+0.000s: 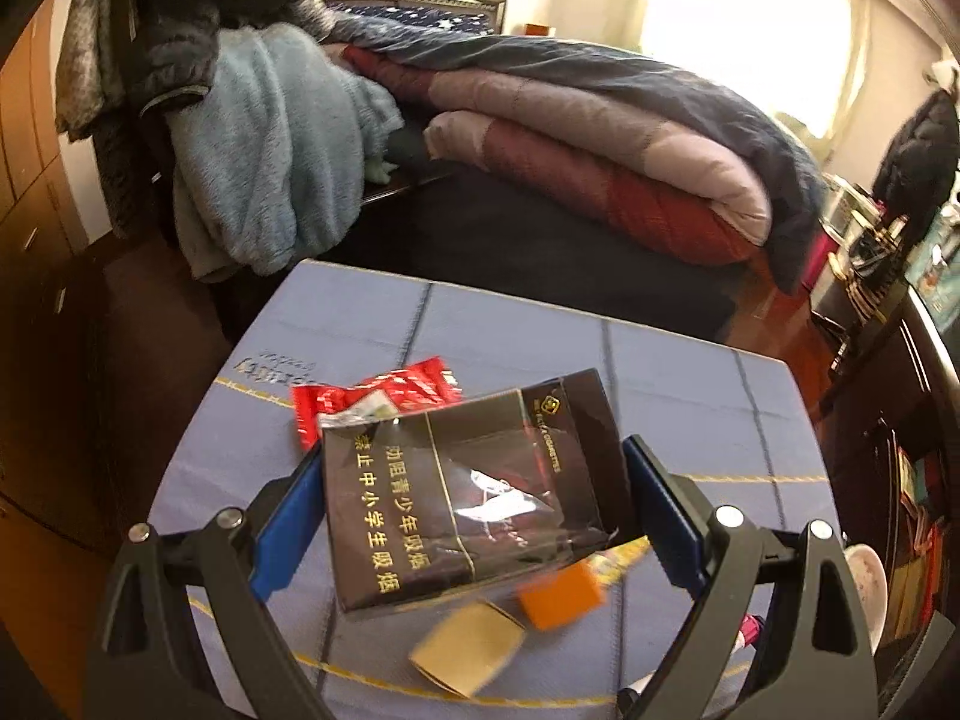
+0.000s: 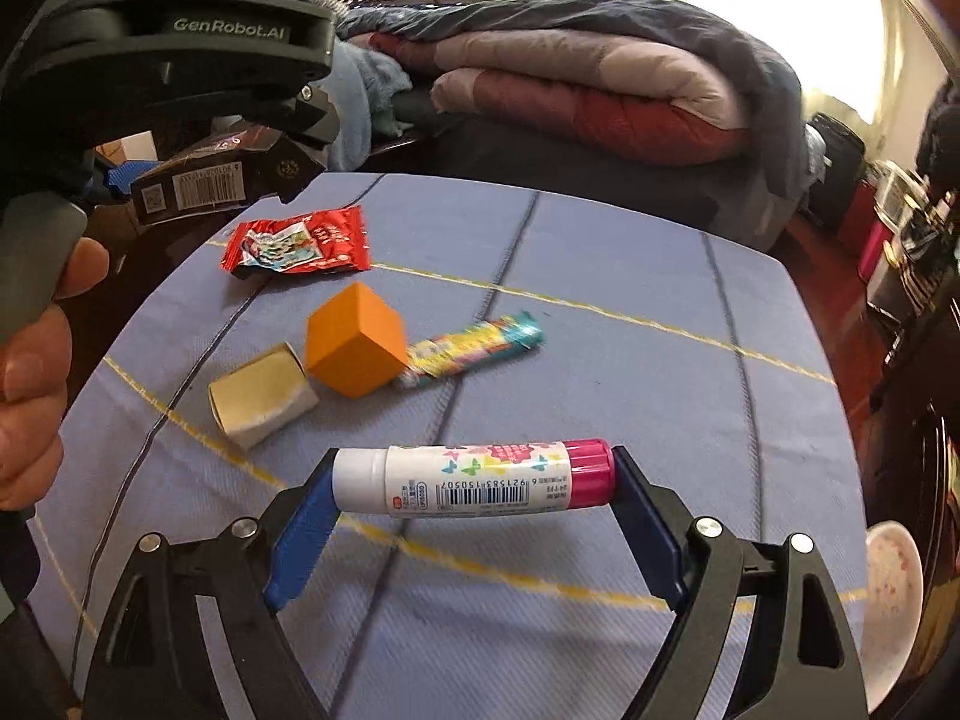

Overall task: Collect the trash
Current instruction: 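Carry the cigarette box and glue stick over the wastebasket and open both tools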

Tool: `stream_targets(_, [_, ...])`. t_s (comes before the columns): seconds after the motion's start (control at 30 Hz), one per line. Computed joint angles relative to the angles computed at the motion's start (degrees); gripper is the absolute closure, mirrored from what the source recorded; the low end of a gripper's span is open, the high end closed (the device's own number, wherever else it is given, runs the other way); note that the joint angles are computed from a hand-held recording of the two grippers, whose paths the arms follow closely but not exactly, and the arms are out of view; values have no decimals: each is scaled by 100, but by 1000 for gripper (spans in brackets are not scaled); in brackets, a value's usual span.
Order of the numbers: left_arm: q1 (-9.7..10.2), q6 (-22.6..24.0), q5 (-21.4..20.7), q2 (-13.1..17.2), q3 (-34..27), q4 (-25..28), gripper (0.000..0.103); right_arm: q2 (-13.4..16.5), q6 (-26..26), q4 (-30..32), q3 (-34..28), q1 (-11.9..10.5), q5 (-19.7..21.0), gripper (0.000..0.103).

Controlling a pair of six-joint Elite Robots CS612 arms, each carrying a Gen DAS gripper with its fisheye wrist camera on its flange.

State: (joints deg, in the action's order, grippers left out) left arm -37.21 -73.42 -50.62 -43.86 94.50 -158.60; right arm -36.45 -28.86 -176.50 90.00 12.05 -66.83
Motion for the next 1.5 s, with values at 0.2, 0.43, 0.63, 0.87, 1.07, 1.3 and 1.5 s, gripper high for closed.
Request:
stream_targets(0.2, [-190, 530, 47, 133, -358, -79, 10, -154, 266, -179, 270, -254, 37, 18])
stream_targets(0.43, [-387, 1290, -38, 404, -892, -288, 10, -239, 719, -390, 456, -619, 22, 18])
stream_targets(0.63, [-542, 2116, -156, 730, -1526, -423, 10, -246, 1202, -593, 543, -934, -71, 18])
stream_targets(0.87, [-693, 2905, -336, 1148, -2353, -346, 10, -246, 1603, -849, 646, -1256, -252, 18])
stream_targets(1.07, [-788, 3486, -511, 1505, -3072, -294, 10, -237, 1843, -1029, 708, -1475, -435, 18])
stream_targets(1.3, [-870, 4022, -842, 1896, -3807, -181, 10, -194, 2202, -1148, 711, -1712, -630, 18])
stream_targets(1.5, [-898, 4345, -1138, 2322, -4563, 115, 10, -110, 2486, -1185, 633, -1859, -868, 18])
